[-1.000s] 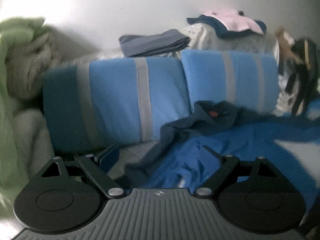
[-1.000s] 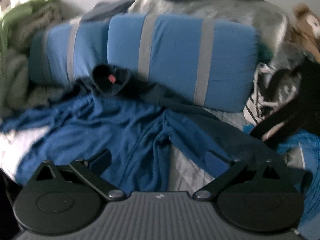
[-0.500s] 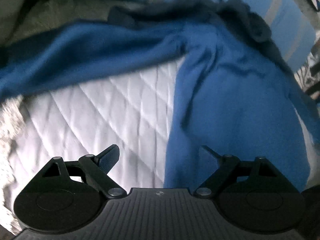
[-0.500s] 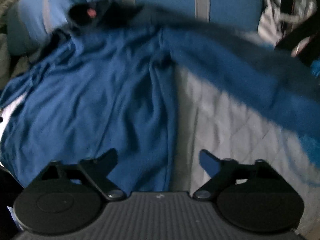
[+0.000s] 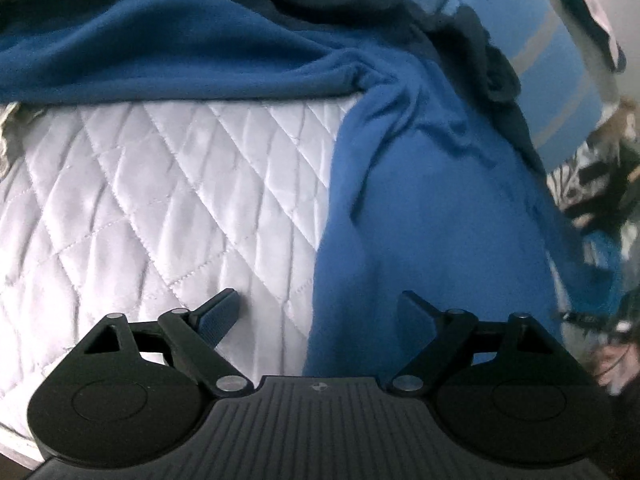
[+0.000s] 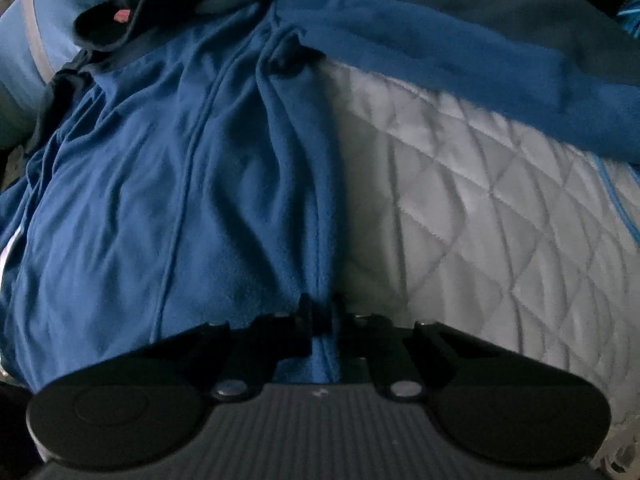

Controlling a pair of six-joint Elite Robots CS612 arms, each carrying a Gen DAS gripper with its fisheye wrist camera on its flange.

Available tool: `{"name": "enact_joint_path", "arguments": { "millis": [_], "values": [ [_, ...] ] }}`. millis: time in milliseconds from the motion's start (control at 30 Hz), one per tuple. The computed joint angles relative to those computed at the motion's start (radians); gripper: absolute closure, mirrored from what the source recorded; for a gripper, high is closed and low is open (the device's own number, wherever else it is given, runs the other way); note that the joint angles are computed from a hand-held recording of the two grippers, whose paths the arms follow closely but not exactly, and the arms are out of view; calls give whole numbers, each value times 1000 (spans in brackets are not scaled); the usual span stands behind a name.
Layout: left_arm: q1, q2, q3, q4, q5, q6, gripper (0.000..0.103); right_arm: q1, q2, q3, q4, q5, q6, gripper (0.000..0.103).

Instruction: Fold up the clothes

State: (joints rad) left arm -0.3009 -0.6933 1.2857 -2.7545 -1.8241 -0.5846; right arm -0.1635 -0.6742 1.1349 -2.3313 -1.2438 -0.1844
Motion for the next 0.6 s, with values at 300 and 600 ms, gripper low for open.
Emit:
{"name": "enact_joint_path", "arguments": {
  "millis": [300, 600],
  "values": [
    [-50, -59, 26, 189, 88, 171, 96, 1, -27, 32, -35, -39, 16, 97],
    [-97, -124, 71, 336, 217, 287, 96, 6, -60, 52, 48, -102, -28, 98]
  ]
}}
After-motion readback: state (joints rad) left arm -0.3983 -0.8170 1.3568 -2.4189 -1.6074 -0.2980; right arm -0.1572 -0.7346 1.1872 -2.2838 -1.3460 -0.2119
